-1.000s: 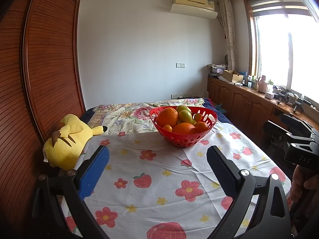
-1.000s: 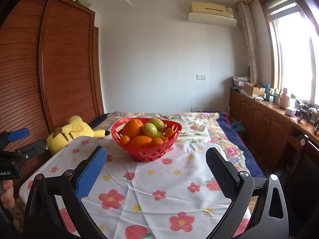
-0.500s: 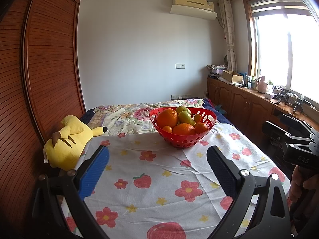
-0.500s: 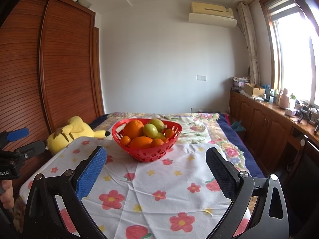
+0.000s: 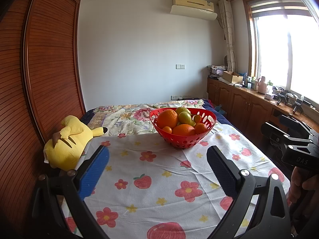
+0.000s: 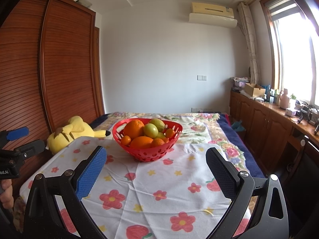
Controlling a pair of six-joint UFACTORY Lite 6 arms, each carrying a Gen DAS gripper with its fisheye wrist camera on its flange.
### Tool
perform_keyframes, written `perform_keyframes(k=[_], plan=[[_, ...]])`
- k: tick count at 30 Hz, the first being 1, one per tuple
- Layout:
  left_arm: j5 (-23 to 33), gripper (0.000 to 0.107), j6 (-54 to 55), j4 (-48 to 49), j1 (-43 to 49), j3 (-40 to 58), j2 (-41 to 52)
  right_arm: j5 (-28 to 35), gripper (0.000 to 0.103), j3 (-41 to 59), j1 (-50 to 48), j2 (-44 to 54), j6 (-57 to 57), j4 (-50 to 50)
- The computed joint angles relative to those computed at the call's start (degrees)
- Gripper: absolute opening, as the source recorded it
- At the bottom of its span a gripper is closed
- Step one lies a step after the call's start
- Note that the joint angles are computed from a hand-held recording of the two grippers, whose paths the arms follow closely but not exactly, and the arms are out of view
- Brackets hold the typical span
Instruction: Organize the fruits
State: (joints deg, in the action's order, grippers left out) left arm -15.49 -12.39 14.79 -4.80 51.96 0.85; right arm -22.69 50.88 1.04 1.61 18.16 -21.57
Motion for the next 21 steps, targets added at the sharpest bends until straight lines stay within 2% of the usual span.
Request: perform_keyframes(k=[21], plan=[[0.6,0.099,-1.6,1.7,0.1,0.3,-0.3,0.1,0.101,-0.1,0.1,-0.1,0.0,0.0]])
